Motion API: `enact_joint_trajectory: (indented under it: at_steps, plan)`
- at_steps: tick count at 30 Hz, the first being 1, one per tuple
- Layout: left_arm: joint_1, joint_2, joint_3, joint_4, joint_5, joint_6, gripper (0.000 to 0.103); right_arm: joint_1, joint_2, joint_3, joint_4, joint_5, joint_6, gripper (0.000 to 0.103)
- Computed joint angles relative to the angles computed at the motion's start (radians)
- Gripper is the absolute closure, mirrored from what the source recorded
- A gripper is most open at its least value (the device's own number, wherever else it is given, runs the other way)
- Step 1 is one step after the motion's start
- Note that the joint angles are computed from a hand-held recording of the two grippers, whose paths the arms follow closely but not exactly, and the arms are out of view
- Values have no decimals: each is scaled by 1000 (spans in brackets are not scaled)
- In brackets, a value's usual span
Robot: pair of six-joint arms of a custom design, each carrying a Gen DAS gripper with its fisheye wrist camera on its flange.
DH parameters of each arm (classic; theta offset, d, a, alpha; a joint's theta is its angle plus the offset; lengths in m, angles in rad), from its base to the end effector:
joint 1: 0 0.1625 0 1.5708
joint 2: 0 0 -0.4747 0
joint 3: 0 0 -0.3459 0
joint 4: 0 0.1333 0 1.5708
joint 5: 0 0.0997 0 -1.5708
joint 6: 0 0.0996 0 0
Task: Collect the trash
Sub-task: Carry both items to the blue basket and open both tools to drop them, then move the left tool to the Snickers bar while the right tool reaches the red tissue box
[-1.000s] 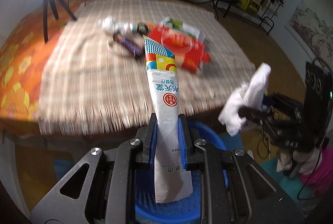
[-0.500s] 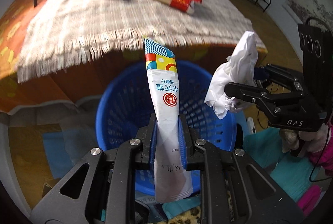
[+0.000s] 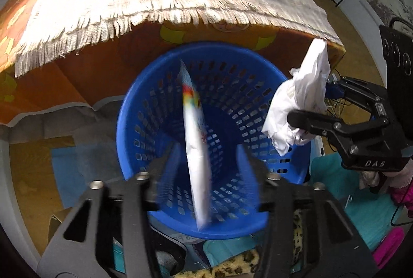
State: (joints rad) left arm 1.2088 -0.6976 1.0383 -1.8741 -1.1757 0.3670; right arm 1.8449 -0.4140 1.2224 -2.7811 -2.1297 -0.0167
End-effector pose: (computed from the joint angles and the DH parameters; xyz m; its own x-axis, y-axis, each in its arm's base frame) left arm -0.1178 -0.7959 0.2563 -0.6739 0.6530 -0.3456 0.6382 0.7502 0.1729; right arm 0.2936 -0.7467 0.0646 -0.8680 -0.0446 0.4945 -0.2636 0.8853 -0.3830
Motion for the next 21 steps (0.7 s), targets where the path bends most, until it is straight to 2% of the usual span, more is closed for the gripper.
enact_joint_trajectory:
  at_steps: [12,21]
  plan:
    - [3,17,-40,-3,9,-16,50,-7,21,-48,79,-3,10,34]
    - [0,35,-88,-11,8,-22,50,-6,17,-44,65,-23,16,34]
